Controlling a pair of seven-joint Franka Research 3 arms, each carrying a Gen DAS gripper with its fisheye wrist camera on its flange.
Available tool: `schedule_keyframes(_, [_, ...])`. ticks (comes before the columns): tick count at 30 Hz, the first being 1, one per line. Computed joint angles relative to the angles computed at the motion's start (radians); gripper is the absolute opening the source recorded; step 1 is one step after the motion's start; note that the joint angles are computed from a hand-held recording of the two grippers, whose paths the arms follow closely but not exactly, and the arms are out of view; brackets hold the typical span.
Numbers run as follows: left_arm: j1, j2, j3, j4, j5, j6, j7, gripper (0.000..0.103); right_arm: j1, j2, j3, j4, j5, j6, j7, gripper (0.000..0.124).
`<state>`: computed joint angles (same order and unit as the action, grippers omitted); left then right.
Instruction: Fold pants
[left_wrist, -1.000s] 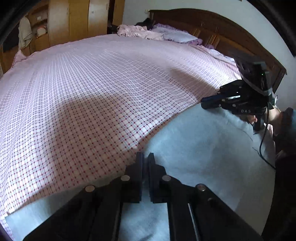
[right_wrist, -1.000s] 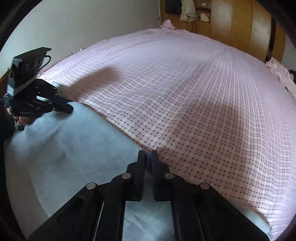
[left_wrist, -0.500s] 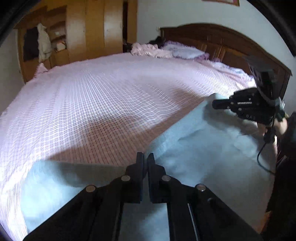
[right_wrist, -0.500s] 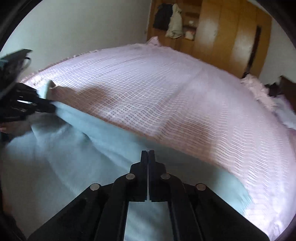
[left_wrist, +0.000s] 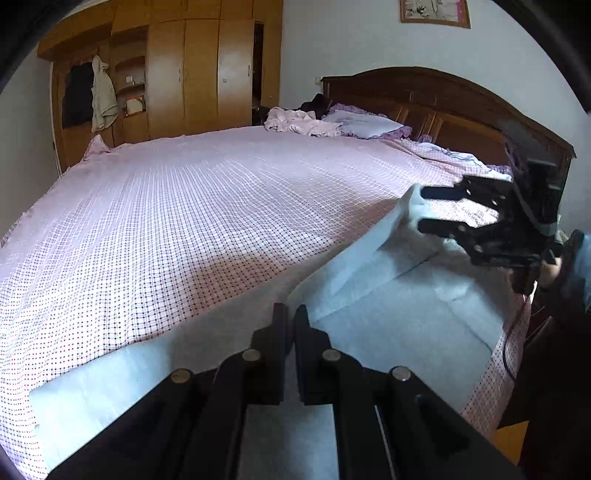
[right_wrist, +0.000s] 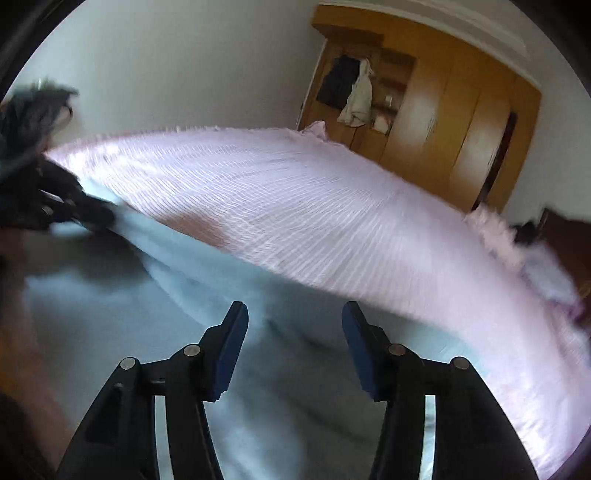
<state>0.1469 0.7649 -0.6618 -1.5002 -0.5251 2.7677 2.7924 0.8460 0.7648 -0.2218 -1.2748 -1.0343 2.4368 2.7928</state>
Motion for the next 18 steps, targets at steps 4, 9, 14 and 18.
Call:
schedule_keyframes(4, [-0.016,0.011,0.021,0.019,0.02,-0.012,-0.019,0.004,-0.047,0.065,0.009,0.102,0.048,0.038,-0.092,0.046])
schedule_keyframes(9, [-0.01,0.018,0.019,0.027,0.023,-0.023,-0.017,0.004,-0.092,0.14,0.045,0.202,0.215,0.014,-0.301,0.016])
schedule_keyframes(14, [0.008,0.01,0.004,0.008,0.008,-0.015,0.002,0.004,-0.056,0.053,0.008,0.059,0.268,0.084,-0.288,0.0])
schedule_keyframes(18, [0.033,-0.002,-0.02,-0.021,-0.019,-0.015,0.026,0.004,0.003,-0.017,-0.03,-0.046,0.215,0.081,-0.173,0.0])
